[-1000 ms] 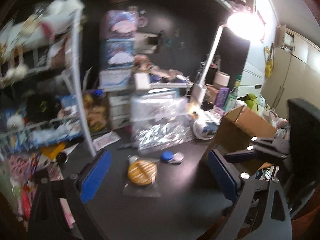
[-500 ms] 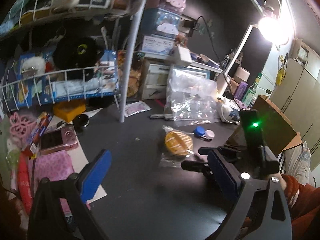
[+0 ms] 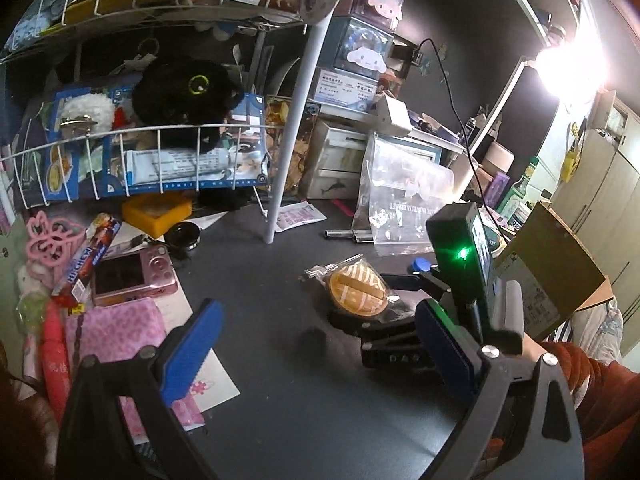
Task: Organize objects
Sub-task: 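Close the right gripper on the orange wrapped cookie and lift, then lower the cookie into the cardboard box and open the right gripper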
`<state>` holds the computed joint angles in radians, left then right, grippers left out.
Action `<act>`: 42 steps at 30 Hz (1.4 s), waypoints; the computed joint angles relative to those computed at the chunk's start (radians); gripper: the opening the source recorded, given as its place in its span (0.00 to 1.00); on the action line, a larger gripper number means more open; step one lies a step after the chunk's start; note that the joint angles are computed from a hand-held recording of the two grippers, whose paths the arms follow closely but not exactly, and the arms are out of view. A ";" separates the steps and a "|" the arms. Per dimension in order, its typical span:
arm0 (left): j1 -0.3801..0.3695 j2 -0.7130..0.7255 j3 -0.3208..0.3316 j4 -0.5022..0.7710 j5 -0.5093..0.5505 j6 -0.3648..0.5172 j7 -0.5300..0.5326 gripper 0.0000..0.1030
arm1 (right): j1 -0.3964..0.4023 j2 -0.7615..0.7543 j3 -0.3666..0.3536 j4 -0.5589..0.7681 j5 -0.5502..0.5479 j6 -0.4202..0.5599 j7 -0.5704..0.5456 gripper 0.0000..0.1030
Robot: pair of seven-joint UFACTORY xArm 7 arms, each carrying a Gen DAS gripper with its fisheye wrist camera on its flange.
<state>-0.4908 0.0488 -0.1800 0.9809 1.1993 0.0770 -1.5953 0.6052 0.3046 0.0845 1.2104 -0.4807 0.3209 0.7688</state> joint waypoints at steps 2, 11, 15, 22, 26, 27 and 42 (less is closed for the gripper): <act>-0.002 -0.006 -0.003 -0.005 -0.007 0.008 0.002 0.93 | 0.044 -0.004 -0.038 0.002 -0.083 0.030 0.059 0.84; -0.014 -0.020 -0.031 0.000 -0.047 0.054 0.026 0.93 | 0.028 -0.062 -0.033 -0.070 -0.263 0.015 0.166 0.56; -0.026 -0.020 -0.047 0.017 -0.083 0.079 0.050 0.93 | -0.005 -0.126 0.000 -0.132 -0.283 -0.034 0.164 0.56; -0.077 0.015 -0.059 0.091 -0.134 0.072 0.115 0.93 | -0.100 -0.334 0.140 -0.324 0.187 -0.192 -0.293 0.56; -0.120 0.038 -0.051 0.155 -0.115 0.033 0.105 0.73 | -0.043 -0.484 0.122 -0.406 0.440 -0.212 -0.531 0.56; -0.130 0.049 -0.048 0.174 -0.120 0.008 0.117 0.65 | -0.037 -0.525 0.118 -0.425 0.465 -0.210 -0.554 0.56; -0.280 0.425 -0.155 0.749 -0.521 0.161 0.707 0.38 | -0.134 -1.046 0.046 -0.673 0.523 -0.041 -0.664 0.56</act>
<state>-0.7710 0.4737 -0.3355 1.7294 0.6779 0.2375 -0.8882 0.4711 -0.7416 0.1304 0.5376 0.0426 0.2798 0.1046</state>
